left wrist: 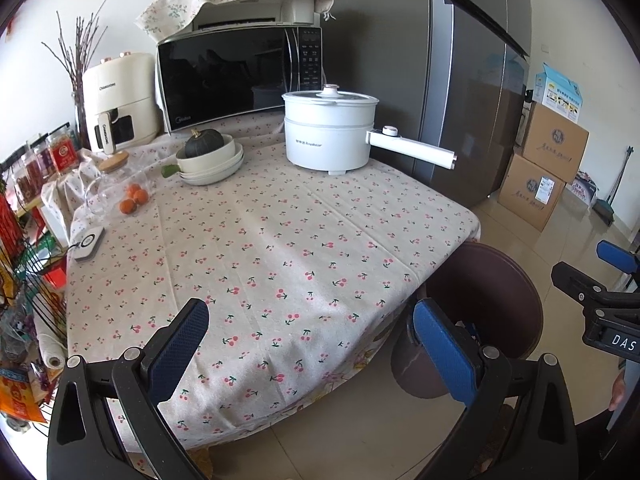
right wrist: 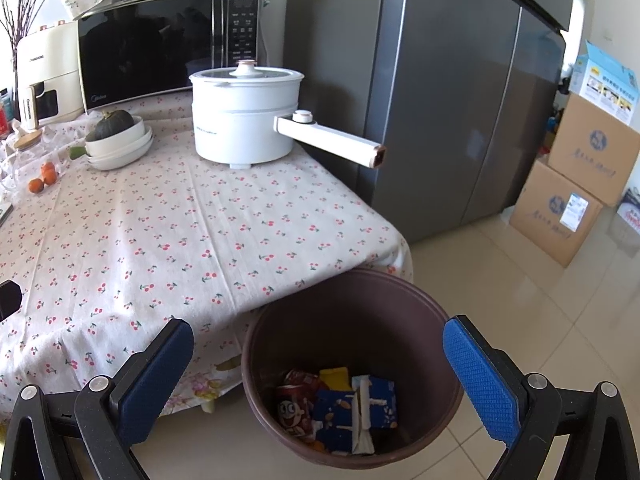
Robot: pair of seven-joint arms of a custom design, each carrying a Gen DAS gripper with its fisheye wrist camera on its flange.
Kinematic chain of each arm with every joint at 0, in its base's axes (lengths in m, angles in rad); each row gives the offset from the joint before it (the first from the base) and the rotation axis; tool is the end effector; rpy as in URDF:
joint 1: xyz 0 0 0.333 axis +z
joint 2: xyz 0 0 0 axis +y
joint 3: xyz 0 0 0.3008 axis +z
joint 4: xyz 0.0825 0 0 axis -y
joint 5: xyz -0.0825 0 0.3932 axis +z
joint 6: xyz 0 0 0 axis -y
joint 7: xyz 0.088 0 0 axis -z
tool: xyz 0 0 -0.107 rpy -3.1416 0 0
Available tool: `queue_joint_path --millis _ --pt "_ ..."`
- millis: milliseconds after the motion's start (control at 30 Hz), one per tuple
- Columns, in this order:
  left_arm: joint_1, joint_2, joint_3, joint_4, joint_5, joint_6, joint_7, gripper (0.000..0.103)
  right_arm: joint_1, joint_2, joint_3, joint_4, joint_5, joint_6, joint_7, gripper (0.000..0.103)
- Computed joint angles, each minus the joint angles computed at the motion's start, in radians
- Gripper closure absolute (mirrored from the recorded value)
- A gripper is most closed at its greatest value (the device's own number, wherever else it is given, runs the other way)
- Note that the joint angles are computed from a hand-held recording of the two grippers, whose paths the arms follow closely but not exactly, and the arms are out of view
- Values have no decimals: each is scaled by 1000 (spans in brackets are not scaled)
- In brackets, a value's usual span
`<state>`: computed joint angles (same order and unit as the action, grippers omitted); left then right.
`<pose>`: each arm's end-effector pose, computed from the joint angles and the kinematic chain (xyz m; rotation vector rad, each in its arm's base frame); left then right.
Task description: Collect trash
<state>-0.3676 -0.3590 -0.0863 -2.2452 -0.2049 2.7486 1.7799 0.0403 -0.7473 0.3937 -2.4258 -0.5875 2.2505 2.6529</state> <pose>0.4593 -0.2207 0.5960 -1.2680 2.1823 -1.0161 0.3590 0.1823 0.5912 -1.3635 2.0839 -1.1184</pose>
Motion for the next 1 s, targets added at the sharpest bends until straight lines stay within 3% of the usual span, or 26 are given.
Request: queue_joint_path --millis 1000 --pt "-1 -6 -5 -4 7 -6 -10 0 1 -6 -1 -6 0 0 5 1"
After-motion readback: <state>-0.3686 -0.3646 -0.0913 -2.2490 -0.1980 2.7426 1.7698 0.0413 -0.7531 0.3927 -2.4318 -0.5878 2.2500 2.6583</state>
